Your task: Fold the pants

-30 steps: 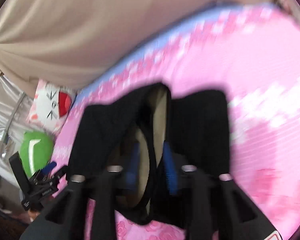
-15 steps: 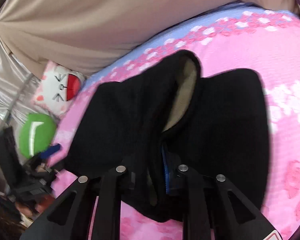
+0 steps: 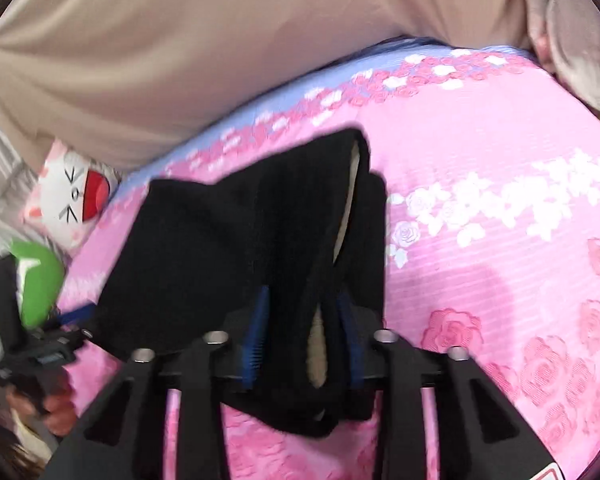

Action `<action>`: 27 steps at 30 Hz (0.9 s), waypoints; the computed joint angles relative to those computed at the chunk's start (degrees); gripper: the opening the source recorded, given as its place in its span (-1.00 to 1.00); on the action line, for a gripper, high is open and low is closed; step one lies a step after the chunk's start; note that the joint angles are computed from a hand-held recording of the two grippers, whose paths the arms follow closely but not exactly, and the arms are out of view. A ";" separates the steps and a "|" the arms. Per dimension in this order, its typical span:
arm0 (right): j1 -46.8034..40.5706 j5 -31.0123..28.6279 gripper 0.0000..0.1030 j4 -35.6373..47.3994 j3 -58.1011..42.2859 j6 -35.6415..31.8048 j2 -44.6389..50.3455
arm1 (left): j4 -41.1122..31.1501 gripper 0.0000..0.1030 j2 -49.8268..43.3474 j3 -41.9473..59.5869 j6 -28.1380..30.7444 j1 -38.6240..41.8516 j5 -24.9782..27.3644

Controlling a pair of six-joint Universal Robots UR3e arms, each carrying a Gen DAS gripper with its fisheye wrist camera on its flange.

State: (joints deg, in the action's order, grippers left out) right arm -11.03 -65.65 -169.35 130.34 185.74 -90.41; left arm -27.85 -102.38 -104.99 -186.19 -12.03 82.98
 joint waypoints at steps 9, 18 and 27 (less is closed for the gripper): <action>-1.82 3.15 0.55 -2.25 -0.88 3.94 8.22 | 1.68 0.66 -7.92 0.71 -2.26 12.29 -24.39; 0.84 9.36 -0.30 -2.11 -2.04 4.73 4.05 | -2.31 -0.58 6.85 -9.16 8.74 21.84 -33.44; 11.79 -1.69 0.07 -1.42 -5.08 9.78 7.66 | -5.81 -0.20 18.19 -19.72 13.14 25.93 -19.48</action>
